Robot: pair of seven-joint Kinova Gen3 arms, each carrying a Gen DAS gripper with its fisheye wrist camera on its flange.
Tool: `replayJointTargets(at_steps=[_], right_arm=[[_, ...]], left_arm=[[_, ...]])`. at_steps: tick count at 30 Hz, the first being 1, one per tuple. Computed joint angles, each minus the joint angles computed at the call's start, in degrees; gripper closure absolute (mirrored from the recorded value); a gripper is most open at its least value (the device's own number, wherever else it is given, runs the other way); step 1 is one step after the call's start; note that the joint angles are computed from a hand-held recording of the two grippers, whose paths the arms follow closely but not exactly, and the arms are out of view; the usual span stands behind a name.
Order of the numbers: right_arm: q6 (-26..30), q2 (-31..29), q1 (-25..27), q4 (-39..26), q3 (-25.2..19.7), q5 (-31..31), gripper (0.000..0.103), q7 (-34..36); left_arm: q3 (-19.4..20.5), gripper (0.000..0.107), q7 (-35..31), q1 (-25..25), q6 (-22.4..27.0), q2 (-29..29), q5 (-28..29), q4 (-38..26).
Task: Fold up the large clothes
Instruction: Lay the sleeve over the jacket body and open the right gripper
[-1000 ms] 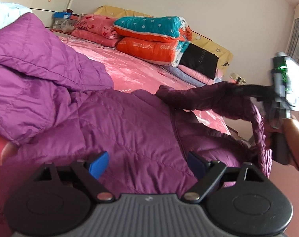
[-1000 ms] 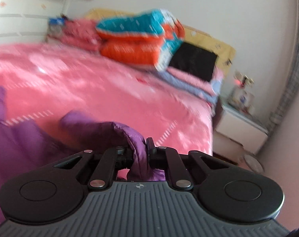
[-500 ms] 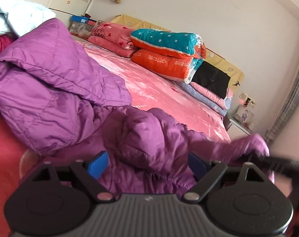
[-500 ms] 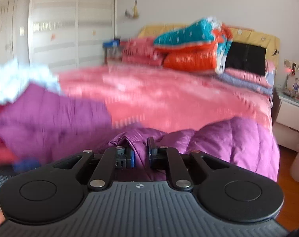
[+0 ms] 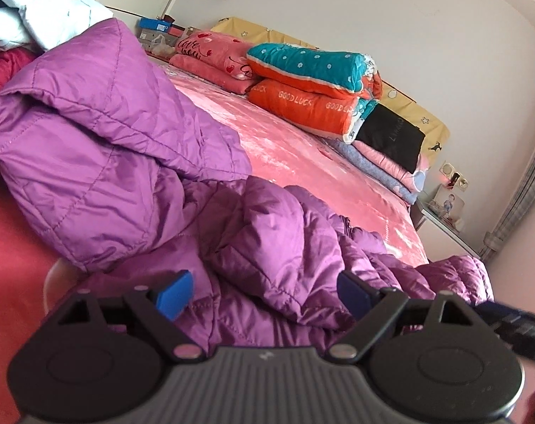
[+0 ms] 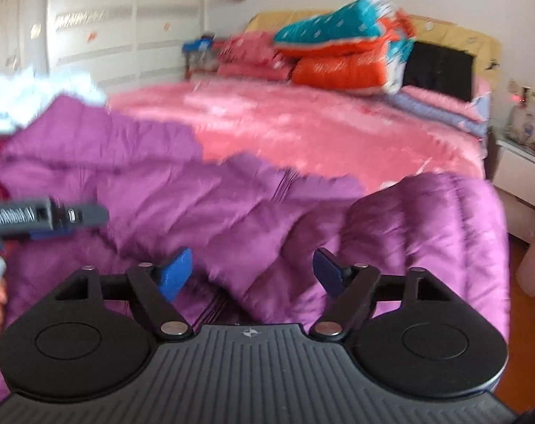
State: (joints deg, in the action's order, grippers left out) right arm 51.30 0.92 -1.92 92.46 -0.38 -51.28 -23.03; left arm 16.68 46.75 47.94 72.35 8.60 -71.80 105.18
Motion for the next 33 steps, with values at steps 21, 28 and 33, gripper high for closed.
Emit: replayJointTargets(at_steps=[21,28,33], right_arm=[[-22.3,8.95,5.87,-3.0,0.13,10.53,0.005,-22.87],[-24.64,10.09,5.89,-3.14,-7.92,13.79,0.005,-19.43],[-28.12,10.73,-2.67,-3.03,-3.88,24.23,0.002,-26.22]], left_arm=[[-1.05,0.016,-4.65,-2.32,-11.31,1.56,-16.99,3.12],[-1.65,0.016,-10.43,-5.31,-17.0,1.81,-13.48,2.29],[-3.14,0.016,-13.7,-5.36,-15.0,2.33,-7.64,0.87]])
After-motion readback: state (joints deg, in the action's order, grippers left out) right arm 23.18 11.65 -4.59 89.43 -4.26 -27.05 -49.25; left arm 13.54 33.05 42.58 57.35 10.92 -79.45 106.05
